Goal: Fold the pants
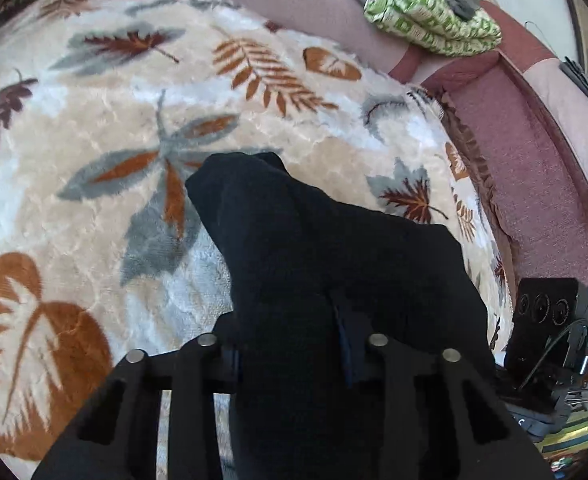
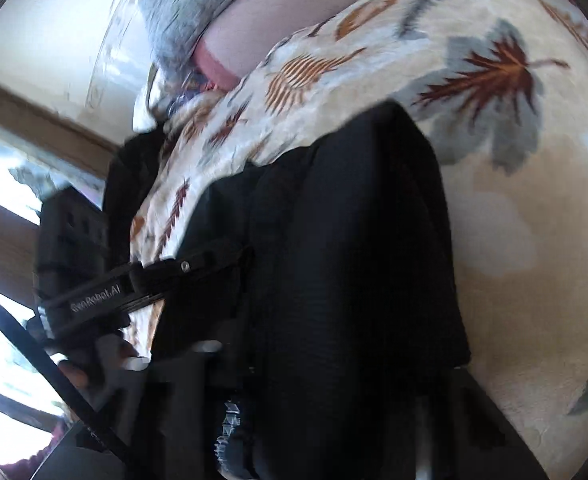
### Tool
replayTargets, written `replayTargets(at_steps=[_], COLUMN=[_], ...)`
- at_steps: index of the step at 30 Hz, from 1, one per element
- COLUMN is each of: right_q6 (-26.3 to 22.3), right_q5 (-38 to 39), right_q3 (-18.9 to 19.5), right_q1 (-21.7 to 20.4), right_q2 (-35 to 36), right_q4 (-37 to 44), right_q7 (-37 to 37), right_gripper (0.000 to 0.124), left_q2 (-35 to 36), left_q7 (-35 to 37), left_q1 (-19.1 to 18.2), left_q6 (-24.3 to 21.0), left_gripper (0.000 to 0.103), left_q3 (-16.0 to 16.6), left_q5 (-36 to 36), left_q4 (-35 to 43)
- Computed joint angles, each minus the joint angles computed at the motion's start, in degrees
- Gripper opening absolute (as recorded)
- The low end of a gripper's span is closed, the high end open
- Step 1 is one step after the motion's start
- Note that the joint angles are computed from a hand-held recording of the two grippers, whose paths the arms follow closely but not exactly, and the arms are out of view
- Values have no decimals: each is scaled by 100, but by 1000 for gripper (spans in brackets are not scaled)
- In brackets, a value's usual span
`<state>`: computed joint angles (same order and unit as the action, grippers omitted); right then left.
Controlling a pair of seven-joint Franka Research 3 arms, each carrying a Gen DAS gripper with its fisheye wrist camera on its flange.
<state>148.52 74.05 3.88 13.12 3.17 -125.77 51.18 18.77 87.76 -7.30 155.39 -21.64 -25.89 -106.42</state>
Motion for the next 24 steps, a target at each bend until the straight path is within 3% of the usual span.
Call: replayTargets(at_steps=[5,11,19,24], right_q6=[158,22,-66,-221], right_q5=[-427,-693,-1722,-2375], right_q3=[24,46,249,379], right_q1=[78,-61,-291,-413], right_q2=[-26,655,2018,2825], right_q4=[201,1160,2954,3922], right_q7=[-40,163,1173,1754], right_gripper=[32,32,32,32], left_q2=[-25,675,2139,2716], left_q7=[-126,-585,-1408,-1761], left_q1=[-17,25,-58,-178], left_q6=[195,-24,-835,-1259], left_gripper=[30,29,29,29], left_q3=[94,269,501,652], left_q5=[111,569,1428,1846], left_q4=[129,1221,3402,4227])
